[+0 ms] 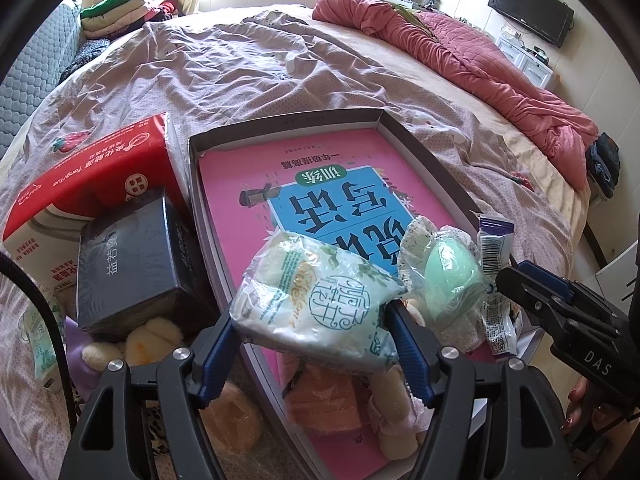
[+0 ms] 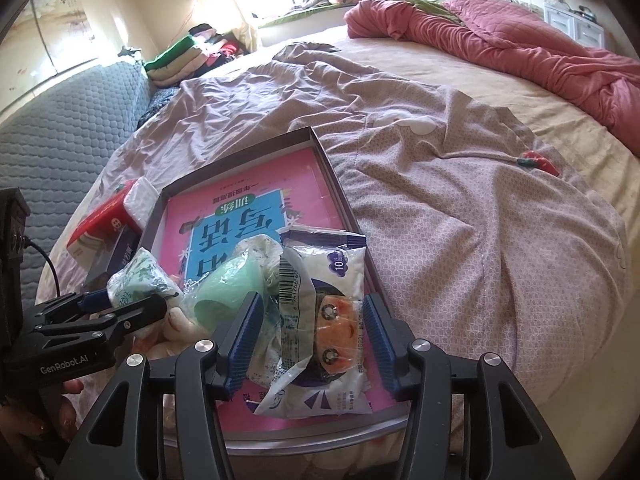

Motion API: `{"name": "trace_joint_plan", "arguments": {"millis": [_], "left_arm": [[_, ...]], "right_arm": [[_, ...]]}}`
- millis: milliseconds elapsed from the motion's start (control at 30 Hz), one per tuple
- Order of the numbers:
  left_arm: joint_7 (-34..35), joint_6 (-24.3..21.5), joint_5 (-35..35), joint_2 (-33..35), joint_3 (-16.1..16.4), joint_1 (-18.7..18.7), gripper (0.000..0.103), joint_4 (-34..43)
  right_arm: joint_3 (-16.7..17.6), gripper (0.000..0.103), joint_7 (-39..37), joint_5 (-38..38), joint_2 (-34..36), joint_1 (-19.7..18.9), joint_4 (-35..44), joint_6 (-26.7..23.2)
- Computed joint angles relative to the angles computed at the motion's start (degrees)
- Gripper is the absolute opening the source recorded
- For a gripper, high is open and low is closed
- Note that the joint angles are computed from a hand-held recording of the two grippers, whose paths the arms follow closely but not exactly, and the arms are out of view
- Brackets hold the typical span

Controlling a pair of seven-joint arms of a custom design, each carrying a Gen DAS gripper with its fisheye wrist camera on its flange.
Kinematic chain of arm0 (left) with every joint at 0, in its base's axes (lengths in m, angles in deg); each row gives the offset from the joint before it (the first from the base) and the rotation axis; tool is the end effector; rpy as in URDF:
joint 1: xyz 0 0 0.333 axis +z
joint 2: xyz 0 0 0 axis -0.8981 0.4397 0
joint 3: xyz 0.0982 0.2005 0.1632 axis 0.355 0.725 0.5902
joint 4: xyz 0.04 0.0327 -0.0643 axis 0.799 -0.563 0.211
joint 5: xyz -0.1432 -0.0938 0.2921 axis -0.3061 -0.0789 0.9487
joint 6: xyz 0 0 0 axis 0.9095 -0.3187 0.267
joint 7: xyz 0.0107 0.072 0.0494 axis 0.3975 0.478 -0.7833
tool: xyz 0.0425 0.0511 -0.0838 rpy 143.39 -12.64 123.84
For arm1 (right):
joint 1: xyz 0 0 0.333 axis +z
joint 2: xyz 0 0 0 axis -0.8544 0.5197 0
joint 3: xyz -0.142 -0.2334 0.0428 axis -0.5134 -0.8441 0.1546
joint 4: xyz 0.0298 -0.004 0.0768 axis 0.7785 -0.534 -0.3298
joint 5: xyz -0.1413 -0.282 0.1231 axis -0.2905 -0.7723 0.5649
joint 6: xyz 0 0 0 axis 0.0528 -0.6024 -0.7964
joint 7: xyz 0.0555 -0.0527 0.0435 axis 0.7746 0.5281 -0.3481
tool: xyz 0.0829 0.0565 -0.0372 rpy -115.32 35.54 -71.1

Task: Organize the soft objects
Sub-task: 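Open the left gripper releasing the wipe pack while the right releases the pad pack into the tray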

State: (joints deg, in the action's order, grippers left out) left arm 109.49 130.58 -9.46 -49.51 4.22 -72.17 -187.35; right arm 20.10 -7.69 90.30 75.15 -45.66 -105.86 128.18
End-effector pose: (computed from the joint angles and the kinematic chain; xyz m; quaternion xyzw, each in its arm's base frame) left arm 0.5188 -0.1829 0.4372 -0.6836 0.6777 -0.2367 0.1319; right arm 0.4850 0.0847 0.4372 -0.7063 0.6198 -0.1041 0.3260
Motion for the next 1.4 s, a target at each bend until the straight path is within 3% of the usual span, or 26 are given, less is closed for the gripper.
{"name": "trace_joint_plan", "arguments": {"millis": [700, 1000, 1400], "left_arm": [[-0.6, 1.1, 1.7, -0.8, 0.0, -0.4, 0.074, -0.4], [-0.8, 1.6, 1.2, -1.5, 0.1, -0.4, 0.080, -0.9], [-0.6, 2.1, 0.8, -2.9, 0.1, -0.4, 0.083, -1.8]], "right_arm": [[0.2, 0.068, 2.2, -3.3, -0.6, 0.2, -1.0, 2.3], [0.3, 0.072, 4.1, -5.3, -1.0, 0.1, -1.6, 3.6], [0.4, 0.074, 7.9, -8.8, -2.2, -0.2, -2.9, 6.1]]}}
